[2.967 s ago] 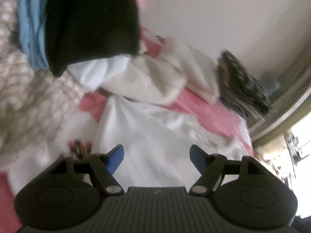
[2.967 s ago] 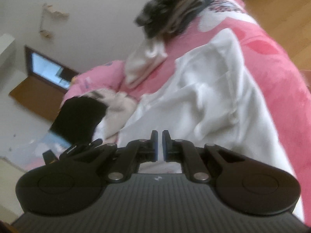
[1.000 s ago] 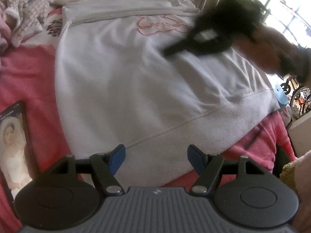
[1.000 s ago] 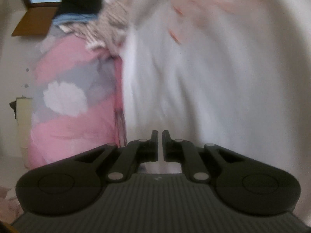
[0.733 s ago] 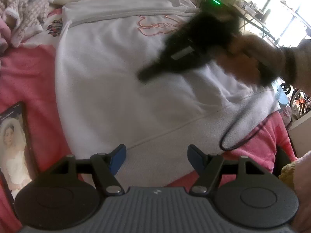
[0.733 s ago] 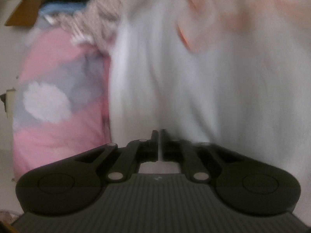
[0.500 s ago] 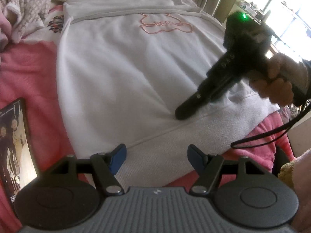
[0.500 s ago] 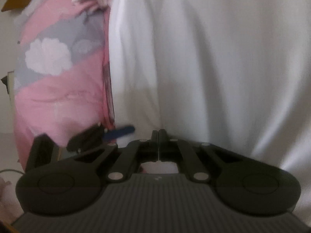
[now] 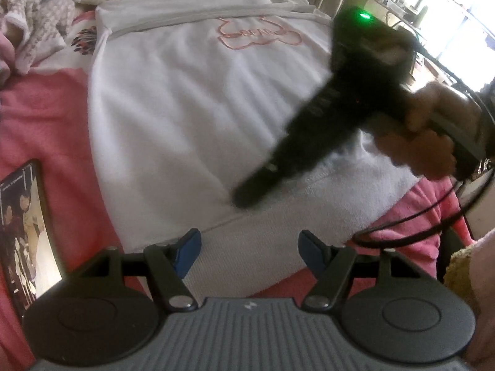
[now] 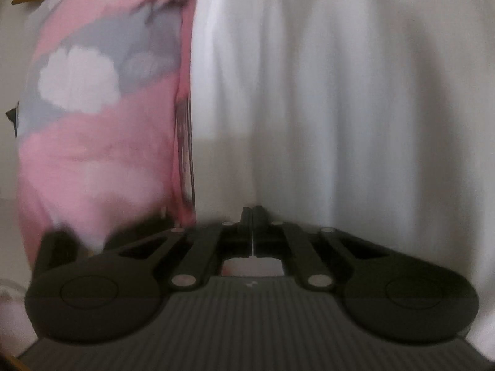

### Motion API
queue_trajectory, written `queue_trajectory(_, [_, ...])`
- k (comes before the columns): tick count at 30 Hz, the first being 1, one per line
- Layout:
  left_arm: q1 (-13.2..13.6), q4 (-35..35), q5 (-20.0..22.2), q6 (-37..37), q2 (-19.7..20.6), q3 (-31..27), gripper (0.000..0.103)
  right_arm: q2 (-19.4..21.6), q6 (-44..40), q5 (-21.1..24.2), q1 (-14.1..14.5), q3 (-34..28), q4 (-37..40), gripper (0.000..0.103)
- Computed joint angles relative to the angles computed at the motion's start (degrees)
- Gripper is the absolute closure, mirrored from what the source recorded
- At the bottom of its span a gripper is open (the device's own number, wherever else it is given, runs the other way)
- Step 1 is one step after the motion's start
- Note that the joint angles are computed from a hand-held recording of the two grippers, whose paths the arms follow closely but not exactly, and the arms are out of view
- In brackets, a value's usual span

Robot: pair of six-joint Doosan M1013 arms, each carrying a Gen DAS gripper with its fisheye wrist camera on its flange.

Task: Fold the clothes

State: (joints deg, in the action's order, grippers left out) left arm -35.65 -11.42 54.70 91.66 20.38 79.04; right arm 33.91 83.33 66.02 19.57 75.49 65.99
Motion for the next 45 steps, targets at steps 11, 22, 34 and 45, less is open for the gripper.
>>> queue_trajectory(11, [-0.3,-0.8,-4.2,0.7,0.5,-0.9,0.032,-6.3,-0.9,-14.4,-3.7,8.2,4.2,0.098])
queue_trajectory(22, [-0.8,-3.4,-7.0,1.2,3.1,-2.6,0.032,-10.7,-1.7,-13.9,-4.0,16.5,10.1,0.099])
queue_trajectory(34, [-1.2,-3.9,-4.9,-0.1,4.4,-4.1,0.032,-12.1,-2.1,-17.4,-6.2,18.2,7.3,0.103])
queue_trajectory(45, [-1.0,-4.1,-4.2,-0.4,4.8,-4.6,0.032,-14.7,-3.2,-21.6,-8.9,18.7,7.3,0.099])
